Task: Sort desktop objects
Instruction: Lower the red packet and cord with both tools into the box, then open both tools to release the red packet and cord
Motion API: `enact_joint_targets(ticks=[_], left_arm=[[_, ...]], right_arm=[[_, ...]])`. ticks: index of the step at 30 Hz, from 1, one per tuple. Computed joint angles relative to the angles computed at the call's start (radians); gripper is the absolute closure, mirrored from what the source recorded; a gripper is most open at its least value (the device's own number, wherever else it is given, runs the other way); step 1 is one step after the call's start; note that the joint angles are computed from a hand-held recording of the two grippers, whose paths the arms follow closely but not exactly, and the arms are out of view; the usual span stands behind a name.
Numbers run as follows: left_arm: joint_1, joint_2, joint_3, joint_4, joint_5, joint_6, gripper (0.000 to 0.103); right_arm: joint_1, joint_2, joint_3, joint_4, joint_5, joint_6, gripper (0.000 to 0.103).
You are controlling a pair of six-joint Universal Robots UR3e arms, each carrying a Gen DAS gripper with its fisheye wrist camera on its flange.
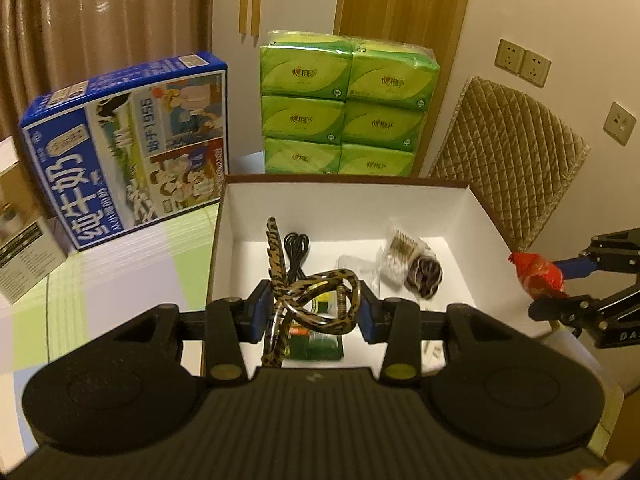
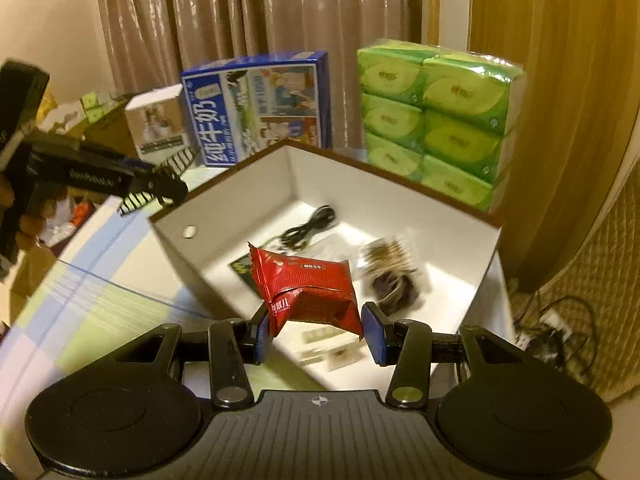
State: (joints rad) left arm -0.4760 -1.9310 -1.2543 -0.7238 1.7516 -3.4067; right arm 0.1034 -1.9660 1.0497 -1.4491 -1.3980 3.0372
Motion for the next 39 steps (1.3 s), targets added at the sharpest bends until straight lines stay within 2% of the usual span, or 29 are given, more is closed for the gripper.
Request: enact_joint_targets(ticks=[8,14,19,22,29,39], left_arm=[[0.051,-0.207,0.273,-0.183,-0.049,0.064,0.065],[0.077,-0.324,0.421,-0.341,-0.073,0.096,0.066],[0.089,-0.387,0.500,-0.427,-0.083,0.106,0.066],[0.081,-0.408,0.528,-0.436,-0.056,0.137,0.071],[0.069,-0.472,0.644,-0.500,-0.040,0.191,0.071],[0.069,-0.473,0.649,-0.505,-0.054,0.208,0.070]], right_arm=[[-0.230,0.055,-0.038,0.131,0.131,-0.174,0.059],[-0.273,0.147,-0.114,0.247,0.160,-0.315,0.059],[-0.248,0.267,-0.250,0.376,0.130,-0.466,0.059],[-0.240,0.324,-0.315,0.436,0.115,-0.530,0.059],[-0.202,0.413,-0.419,0.518,0.067,-0.640,0.059],[-0.118,0.558,-0.615,0.631,-0.043,-0.754,0.059]])
